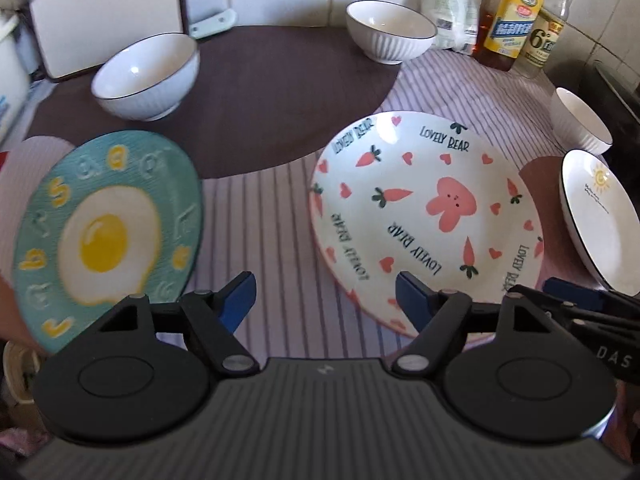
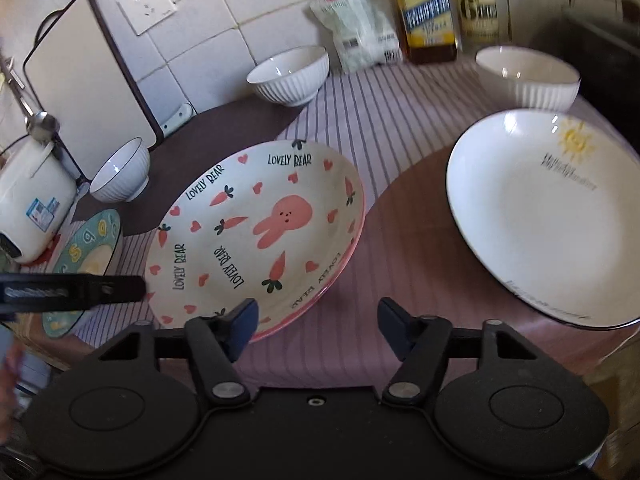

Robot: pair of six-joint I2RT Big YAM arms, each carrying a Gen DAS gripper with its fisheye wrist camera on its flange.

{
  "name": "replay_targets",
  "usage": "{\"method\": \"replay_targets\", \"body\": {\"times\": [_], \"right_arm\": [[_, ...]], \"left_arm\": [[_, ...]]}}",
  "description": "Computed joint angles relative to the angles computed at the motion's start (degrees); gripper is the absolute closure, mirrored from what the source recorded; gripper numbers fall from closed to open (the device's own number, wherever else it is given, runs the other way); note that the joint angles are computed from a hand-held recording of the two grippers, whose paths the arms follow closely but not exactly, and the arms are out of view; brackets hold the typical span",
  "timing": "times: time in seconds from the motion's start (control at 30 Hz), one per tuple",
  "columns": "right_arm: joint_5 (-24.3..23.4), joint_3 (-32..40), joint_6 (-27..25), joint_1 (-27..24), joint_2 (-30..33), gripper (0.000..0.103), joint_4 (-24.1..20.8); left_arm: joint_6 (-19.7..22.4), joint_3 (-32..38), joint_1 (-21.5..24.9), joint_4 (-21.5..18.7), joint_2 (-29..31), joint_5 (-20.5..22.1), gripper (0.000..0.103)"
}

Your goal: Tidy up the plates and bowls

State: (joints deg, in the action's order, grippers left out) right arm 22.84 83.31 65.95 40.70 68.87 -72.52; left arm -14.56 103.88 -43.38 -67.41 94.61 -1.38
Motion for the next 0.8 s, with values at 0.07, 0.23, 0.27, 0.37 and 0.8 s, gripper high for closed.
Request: {"method": "replay_targets", "body": {"times": [0.07, 0.23, 0.27, 0.37, 0.8], "right_arm": [[-0.6, -0.8, -1.0, -0.4, -0.2, 0.040, 2.2], [-0.1, 0.2, -0.2, -1.3, 1.6, 0.048, 0.8], [0.1, -0.1, -0.6, -1.7, 1.7, 0.049, 0.9], [-0.5, -1.6, -0.9, -2.6, 1.2, 0.070, 3.1], [-1.0, -3.7, -2.6, -2.9, 0.3, 0.078, 7.5]], "left_arm": [[0.7, -0.5, 0.2, 0.8, 0.1, 1.0, 0.030], [0.5, 0.6, 0.9, -0.2, 1.8, 3.7, 0.068], [0.3, 0.4, 1.1, -0.1, 1.8, 4.8, 0.076], [-1.2, -0.5, 1.4, 1.0, 1.4, 6.7, 0.084], [-5.8, -0.1, 0.9, 1.8, 2.1, 6.5, 0.082]]}}
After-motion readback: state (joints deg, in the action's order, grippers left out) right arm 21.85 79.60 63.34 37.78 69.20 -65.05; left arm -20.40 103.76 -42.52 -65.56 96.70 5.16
